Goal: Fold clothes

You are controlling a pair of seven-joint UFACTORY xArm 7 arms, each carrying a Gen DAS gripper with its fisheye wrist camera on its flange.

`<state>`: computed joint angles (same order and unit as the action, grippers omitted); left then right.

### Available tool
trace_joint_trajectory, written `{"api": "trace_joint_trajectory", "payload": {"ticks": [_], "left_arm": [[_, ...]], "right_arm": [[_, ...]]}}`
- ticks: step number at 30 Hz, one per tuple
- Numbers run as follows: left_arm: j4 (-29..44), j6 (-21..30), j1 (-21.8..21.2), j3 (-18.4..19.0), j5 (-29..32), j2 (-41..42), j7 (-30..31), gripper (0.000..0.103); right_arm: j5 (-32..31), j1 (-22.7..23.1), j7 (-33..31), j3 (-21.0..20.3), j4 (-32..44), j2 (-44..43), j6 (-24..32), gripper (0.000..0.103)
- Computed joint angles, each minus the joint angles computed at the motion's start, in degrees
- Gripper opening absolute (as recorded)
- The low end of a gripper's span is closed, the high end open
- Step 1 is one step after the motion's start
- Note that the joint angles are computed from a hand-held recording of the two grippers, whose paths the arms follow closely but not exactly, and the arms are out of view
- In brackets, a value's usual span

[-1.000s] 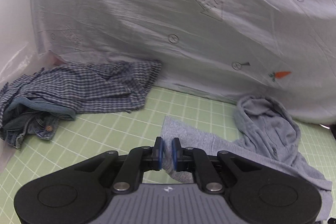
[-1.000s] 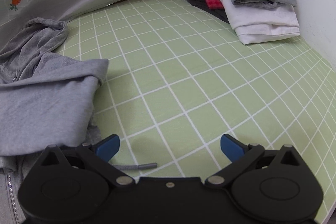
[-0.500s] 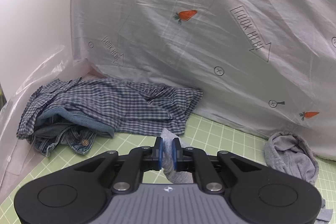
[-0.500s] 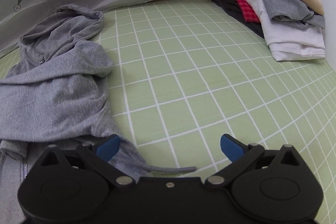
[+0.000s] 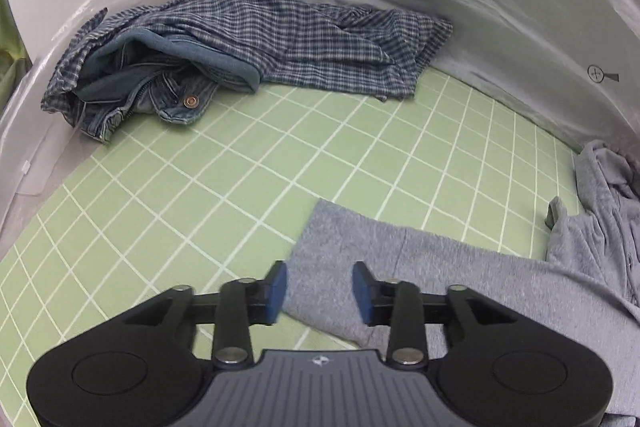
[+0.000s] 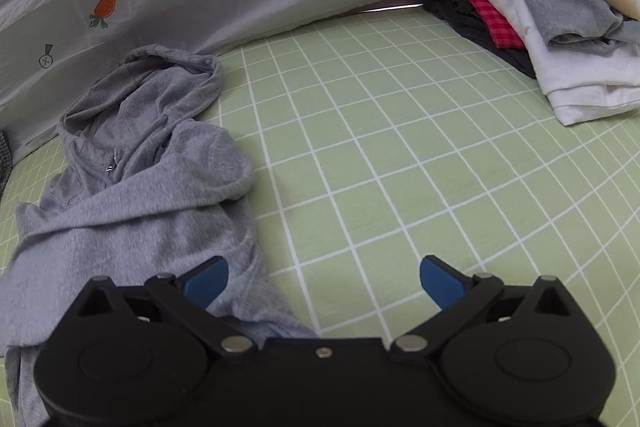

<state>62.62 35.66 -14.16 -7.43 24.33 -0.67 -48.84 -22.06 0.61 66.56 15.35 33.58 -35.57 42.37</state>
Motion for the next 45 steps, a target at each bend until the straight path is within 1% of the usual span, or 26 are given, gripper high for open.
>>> {"api": "trace_joint_trajectory", "payload": {"ticks": [1,2,4,7,11,14,20,24,27,28,31,33,35,37,38,40,41,43,44,45], "left_arm": [[0.0,0.1,-0.3,-0.2,-0.4,0.4,0.6,0.066],[0.1,0.1,-0.6,-0.5,-0.8,1.0,1.5,0.068],[0.9,0.5,-1.4,-0.8,-2.0,2.6,3.6,0.068],[2.4,1.4,-2.7,-0.7,-2.2,4.8,4.5,0.069],[4.8,3.0,-4.1,-0.2,-2.0,7.2,5.6,0.074],[6.0,3.8,-5.1,0.4,-0.4,8.4,5.9,0.078],[5.7,2.6,-5.7,1.2,0.3,8.9,5.3,0.09],[5.9,2.0,-5.8,1.5,0.6,9.7,5.0,0.099],[6.1,2.0,-6.0,1.7,0.6,10.0,4.9,0.102],[6.2,2.0,-6.1,1.7,0.7,10.1,4.6,0.103],[6.2,1.9,-6.2,1.8,1.0,10.2,4.2,0.103],[6.1,1.7,-6.3,1.9,1.1,10.2,4.1,0.103],[6.1,1.7,-6.2,1.9,1.1,10.2,4.1,0.103],[6.1,1.7,-6.2,1.9,1.0,10.2,4.1,0.103],[6.1,1.7,-6.2,1.9,1.0,10.2,4.0,0.103],[6.2,1.7,-6.3,1.9,1.1,10.3,4.0,0.103],[6.2,1.8,-6.3,1.9,1.0,10.3,4.0,0.103],[6.3,1.8,-6.3,1.9,0.9,10.4,4.1,0.103],[6.3,1.8,-6.3,1.9,0.9,10.4,4.1,0.103],[6.3,1.8,-6.3,1.9,1.0,10.3,4.0,0.103]], "right_arm": [[-0.4,-0.2,-0.2,0.1,0.6,1.0,-0.5,0.103],[-0.9,-0.4,-0.4,0.2,1.3,2.2,-0.8,0.103],[-2.2,-0.8,-0.8,0.5,2.8,4.5,-1.0,0.103],[-4.3,-0.9,-1.7,0.3,4.5,7.4,-0.5,0.103],[-6.3,-0.8,-2.3,-1.1,5.8,9.8,-1.0,0.103],[-8.0,-1.3,-2.9,-2.1,7.5,12.4,-1.9,0.103],[-14.5,-2.8,-3.5,-4.5,13.5,20.0,-4.4,0.103],[-17.7,-2.2,-5.3,-6.7,17.9,25.0,-6.4,0.103],[-19.8,-1.4,-5.2,-7.8,18.5,25.6,-8.2,0.103],[-19.6,-1.2,-4.7,-8.1,18.0,25.2,-8.6,0.103],[-15.6,-0.9,-2.3,-8.9,15.2,22.3,-9.4,0.103],[-10.8,-0.8,-1.2,-9.4,12.4,19.2,-10.2,0.102],[-6.4,-0.7,-0.9,-9.4,9.6,16.1,-11.3,0.094],[-1.9,-0.3,-1.7,-9.5,6.9,13.5,-13.0,0.084],[0.4,-0.1,-2.4,-9.7,5.6,12.6,-14.4,0.081],[5.1,0.9,-4.8,-10.6,3.3,11.4,-18.0,0.071],[7.3,1.4,-6.1,-11.0,2.5,11.2,-19.6,0.068],[11.4,2.1,-8.9,-11.7,2.0,12.1,-22.4,0.056],[13.1,2.4,-10.2,-11.9,1.9,12.5,-23.7,0.054],[15.0,2.8,-11.6,-12.3,1.9,13.1,-25.1,0.049]]}}
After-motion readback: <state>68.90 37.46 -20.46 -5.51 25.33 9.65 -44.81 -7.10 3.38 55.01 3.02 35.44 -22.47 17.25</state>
